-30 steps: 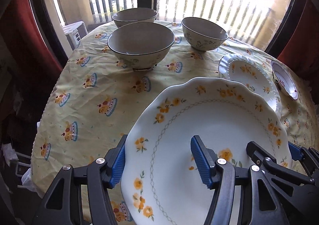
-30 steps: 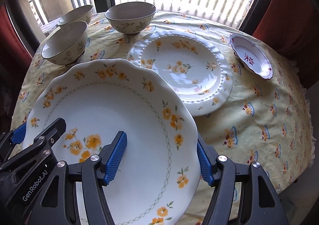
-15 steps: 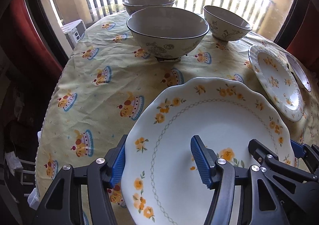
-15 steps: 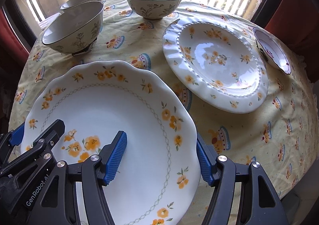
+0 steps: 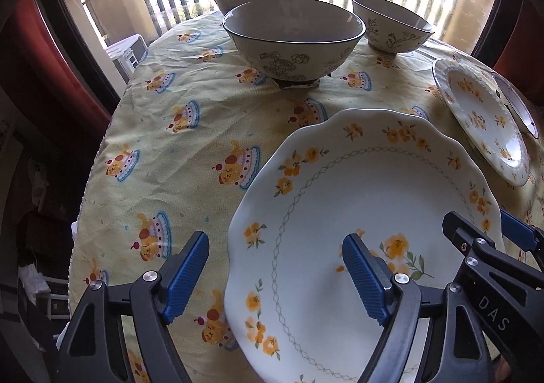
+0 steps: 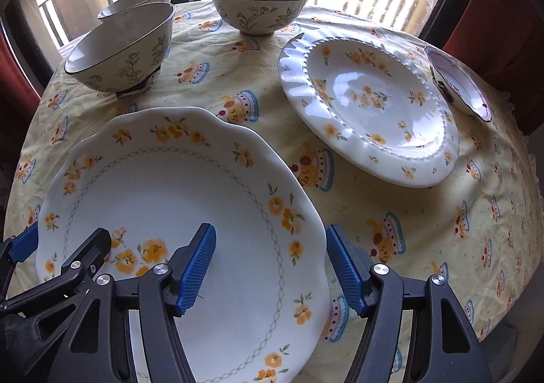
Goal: Organize plates and bowls
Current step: 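Lift the flat plate with both grippers and lower it beside the bowls, then open both grippers and move them to the beaded deep plate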
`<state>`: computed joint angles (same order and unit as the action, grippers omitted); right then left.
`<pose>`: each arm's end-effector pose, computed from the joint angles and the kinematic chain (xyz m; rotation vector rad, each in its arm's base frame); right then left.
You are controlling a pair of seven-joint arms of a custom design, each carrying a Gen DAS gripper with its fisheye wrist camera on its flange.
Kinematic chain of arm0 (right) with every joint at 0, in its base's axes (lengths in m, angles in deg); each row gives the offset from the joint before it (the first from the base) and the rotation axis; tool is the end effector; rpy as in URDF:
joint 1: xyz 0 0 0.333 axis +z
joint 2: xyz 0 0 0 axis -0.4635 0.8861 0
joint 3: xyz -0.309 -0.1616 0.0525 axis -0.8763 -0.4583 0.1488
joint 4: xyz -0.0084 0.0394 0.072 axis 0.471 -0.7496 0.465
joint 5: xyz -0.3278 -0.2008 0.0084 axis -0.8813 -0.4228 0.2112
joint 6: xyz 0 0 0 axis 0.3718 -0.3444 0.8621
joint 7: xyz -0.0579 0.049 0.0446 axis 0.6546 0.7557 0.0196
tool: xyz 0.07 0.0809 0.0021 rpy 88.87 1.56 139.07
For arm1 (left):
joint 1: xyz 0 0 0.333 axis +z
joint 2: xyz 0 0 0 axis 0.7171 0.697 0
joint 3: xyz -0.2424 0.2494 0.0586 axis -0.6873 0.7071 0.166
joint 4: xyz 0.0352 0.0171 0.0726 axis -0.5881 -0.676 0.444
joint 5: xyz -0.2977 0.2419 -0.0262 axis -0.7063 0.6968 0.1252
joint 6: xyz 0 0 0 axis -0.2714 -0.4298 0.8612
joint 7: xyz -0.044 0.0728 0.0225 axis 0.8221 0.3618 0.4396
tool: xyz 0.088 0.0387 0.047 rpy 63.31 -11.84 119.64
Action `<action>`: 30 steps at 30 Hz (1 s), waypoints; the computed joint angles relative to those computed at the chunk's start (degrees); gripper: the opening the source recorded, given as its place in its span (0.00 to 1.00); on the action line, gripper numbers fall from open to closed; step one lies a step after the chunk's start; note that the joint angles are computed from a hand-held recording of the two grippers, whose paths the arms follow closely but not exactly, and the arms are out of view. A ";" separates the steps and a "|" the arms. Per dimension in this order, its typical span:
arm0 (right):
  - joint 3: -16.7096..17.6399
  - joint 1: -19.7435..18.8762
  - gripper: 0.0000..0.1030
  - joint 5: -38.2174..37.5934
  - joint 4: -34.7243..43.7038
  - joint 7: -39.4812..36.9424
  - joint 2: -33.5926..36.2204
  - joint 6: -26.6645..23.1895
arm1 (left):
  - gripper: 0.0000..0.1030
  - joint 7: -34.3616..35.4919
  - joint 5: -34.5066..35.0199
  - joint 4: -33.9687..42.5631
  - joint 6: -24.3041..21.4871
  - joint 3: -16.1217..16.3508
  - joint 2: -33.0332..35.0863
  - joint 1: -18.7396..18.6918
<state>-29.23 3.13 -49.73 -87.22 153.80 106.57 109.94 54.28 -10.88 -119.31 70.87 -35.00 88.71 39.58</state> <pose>0.6239 0.3537 0.4543 -2.1296 1.8560 -0.4537 0.5868 -0.1521 0.4526 -2.0917 1.8045 -0.3491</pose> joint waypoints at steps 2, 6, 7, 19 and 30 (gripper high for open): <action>-0.41 0.17 0.74 -0.58 -1.10 0.92 -1.21 0.32 | 0.86 -0.27 2.12 -0.10 -0.45 0.11 -0.91 -0.41; -0.98 0.44 0.79 -3.22 -3.53 4.20 -4.16 0.64 | 0.90 1.38 1.76 0.12 -0.69 -0.40 -2.44 -0.47; -0.91 0.25 0.79 -3.64 -3.97 4.75 -4.87 0.48 | 0.92 1.64 1.65 0.34 -0.70 -0.53 -2.74 -0.55; 0.67 -2.59 0.81 -12.03 -4.52 12.96 -12.60 -4.92 | 0.98 3.55 0.50 5.17 0.31 -1.86 -5.05 -2.19; 1.56 -7.78 0.81 -11.95 -4.43 9.15 -13.58 -1.28 | 1.00 -0.33 2.87 13.23 -3.36 -2.42 -0.26 -5.10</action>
